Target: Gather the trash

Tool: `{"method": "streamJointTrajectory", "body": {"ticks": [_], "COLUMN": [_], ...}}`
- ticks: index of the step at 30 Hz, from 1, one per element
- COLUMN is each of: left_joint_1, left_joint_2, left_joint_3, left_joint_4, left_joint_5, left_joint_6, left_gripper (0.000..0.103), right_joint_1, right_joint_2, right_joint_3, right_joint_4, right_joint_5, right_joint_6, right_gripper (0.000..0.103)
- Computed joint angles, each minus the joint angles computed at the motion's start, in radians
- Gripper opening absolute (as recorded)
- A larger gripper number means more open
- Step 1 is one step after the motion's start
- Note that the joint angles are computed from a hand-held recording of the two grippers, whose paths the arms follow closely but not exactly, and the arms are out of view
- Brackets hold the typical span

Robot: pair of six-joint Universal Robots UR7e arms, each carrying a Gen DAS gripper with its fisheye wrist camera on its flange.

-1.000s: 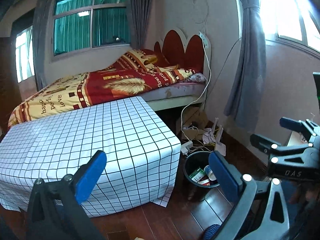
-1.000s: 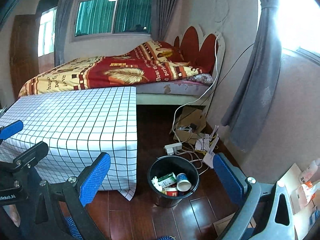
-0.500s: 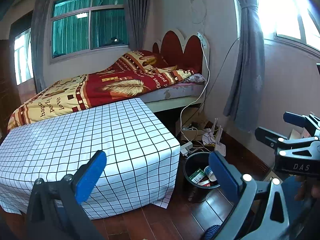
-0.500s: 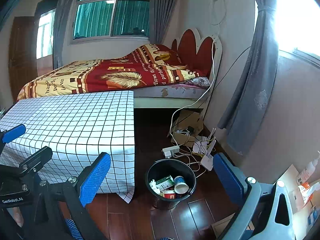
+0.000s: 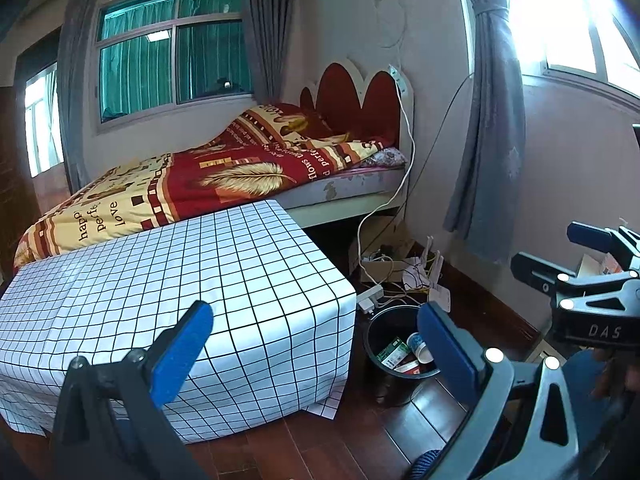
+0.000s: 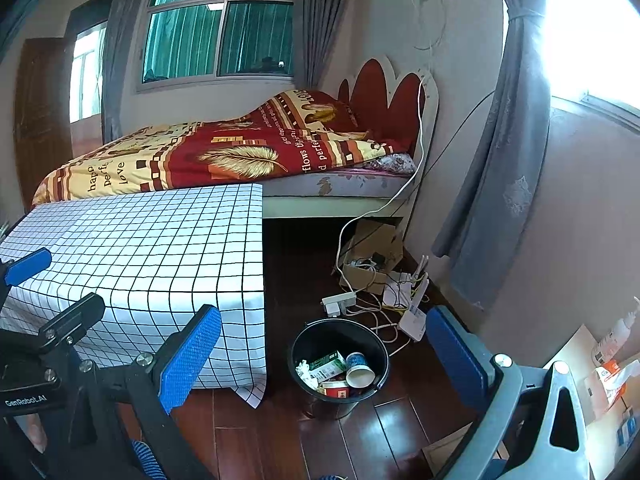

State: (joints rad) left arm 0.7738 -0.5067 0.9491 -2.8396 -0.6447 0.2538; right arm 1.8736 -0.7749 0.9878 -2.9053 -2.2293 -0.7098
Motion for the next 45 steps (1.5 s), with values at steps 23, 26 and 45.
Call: {"method": "streamJointTrajectory", "body": {"ticks": [23, 26, 45], "left_joint_1": [0.000, 0.000, 0.005], "left_joint_2": [-0.012, -0.011, -0.018], "left_joint_3": [0.011, 0.011, 0.025], "left_joint_4": [0.023, 0.026, 0.028], "left_joint_5": [0.002, 0.002, 0.002], "left_joint_6": [-0.017, -0.022, -0.037], "left_gripper": [0.103, 0.103, 0.103], "right_joint_1": [0.001, 0.001, 0.005], "right_joint_2": [-0.010, -0.011, -0.008], "right_joint_3": [0.023, 0.023, 0.024], "right_joint_4": [-0.009, -0.004, -0.008], "right_joint_5": [-0.001, -0.003, 0.003], "right_joint_6": [0.005, 0.006, -0.001], "right_gripper": [0.103, 0.103, 0.103]}}
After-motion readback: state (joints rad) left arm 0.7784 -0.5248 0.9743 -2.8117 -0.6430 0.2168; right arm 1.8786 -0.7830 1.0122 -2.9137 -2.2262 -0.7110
